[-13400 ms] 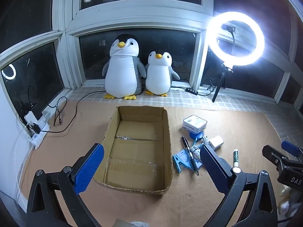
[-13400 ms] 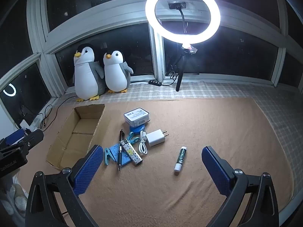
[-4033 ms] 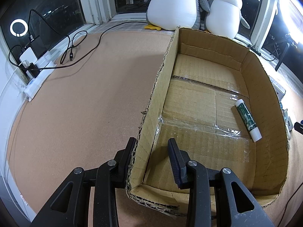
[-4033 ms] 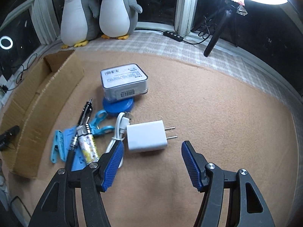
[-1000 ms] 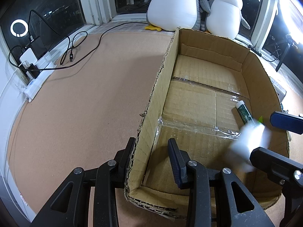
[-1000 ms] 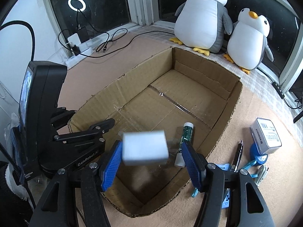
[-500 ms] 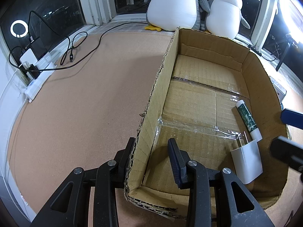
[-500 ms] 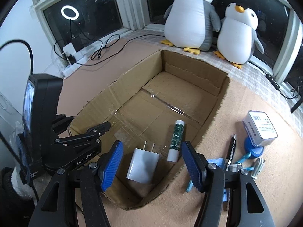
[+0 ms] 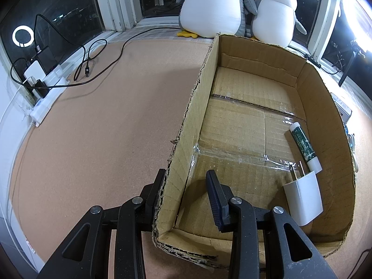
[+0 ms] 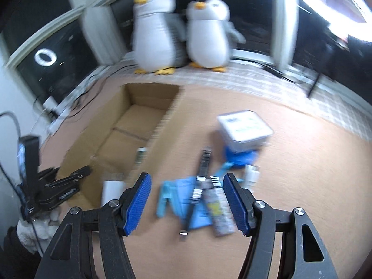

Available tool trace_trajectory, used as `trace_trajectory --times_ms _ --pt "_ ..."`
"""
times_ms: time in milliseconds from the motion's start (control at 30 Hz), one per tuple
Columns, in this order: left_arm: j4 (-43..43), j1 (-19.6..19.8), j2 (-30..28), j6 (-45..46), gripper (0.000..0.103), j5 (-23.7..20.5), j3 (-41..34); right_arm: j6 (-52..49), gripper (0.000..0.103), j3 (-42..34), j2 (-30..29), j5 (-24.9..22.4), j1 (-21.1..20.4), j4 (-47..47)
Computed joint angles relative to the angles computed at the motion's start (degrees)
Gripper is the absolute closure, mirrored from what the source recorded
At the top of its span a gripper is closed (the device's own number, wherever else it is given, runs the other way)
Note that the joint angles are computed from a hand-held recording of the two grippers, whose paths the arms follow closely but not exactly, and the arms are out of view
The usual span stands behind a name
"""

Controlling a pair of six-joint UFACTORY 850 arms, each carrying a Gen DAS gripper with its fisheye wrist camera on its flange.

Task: Organize rigid objects
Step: 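Grasp the coiled white cable with the right tool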

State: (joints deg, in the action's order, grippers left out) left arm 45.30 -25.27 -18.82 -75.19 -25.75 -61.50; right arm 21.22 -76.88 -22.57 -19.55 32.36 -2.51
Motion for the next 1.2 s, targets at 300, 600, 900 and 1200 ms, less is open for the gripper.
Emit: trace_trajectory --times_ms 300,600,900,1200 --pt "0.5 -0.1 0.1 -0.6 0.066 0.1 0.1 5.3 0.043 1.2 -2.3 -1.7 -3.8 -2.4" --pt "0.6 -0.1 0.1 -0.7 0.066 0.1 0.1 4.1 0.057 -1.2 -5.7 -4.7 -4.0 -3.7" --pt "0.8 -0.1 0.1 -1.0 0.066 0.2 0.3 5.4 0.070 -4.7 -8.3 -7.6 -3.3 -6.8" --pt "0.9 -0.1 0.3 -1.1 0.066 0.4 0.5 5.1 0.086 -5.5 -8.6 -9.3 -3.6 -7.9"
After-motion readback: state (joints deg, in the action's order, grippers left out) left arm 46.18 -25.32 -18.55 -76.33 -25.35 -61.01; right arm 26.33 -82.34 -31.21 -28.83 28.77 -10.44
